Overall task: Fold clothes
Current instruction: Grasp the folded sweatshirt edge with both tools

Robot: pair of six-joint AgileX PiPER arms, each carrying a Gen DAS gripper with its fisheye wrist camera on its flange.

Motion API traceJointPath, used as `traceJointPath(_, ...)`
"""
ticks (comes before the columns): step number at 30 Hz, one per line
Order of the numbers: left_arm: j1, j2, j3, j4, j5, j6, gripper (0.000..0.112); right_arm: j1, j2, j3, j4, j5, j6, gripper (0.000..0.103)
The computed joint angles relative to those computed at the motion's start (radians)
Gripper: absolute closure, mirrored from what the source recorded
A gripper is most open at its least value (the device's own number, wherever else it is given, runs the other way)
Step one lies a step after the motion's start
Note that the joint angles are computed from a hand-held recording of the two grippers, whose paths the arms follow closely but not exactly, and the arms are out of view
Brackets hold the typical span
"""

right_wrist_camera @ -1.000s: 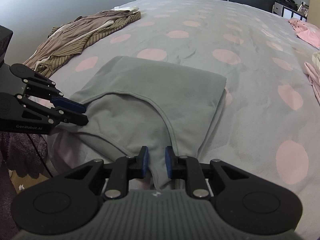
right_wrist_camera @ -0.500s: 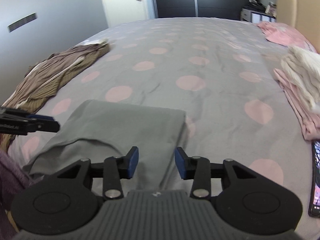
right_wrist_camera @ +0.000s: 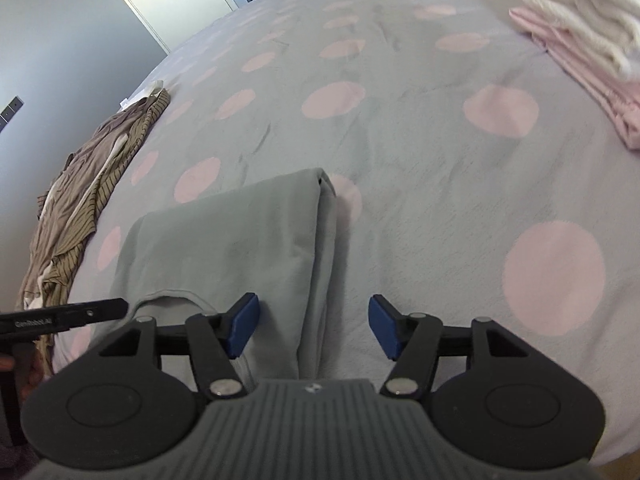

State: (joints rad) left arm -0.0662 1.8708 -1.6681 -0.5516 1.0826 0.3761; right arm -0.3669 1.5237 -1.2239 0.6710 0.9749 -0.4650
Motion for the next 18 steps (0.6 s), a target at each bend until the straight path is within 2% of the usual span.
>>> traceJointPath(8, 0.024, 0.078, -0.068, -0.044, 0.075, -0.055, 0.055, -0.019, 0.076, -0.031, 0.049, 0.048, 0.012, 0.042)
traceJointPath(13, 0.011, 0.08, -0.055, -0.072, 0.034, -0.012, 0.055, -0.009, 0.094, -0.038, 0.072, 0.044, -0.019, 0.045)
traceJointPath(18, 0.006, 0.09, -0.057, -0.107, 0.022, 0.04, 0.059, -0.019, 0.122, -0.028, 0.154, 0.045, -0.089, 0.058)
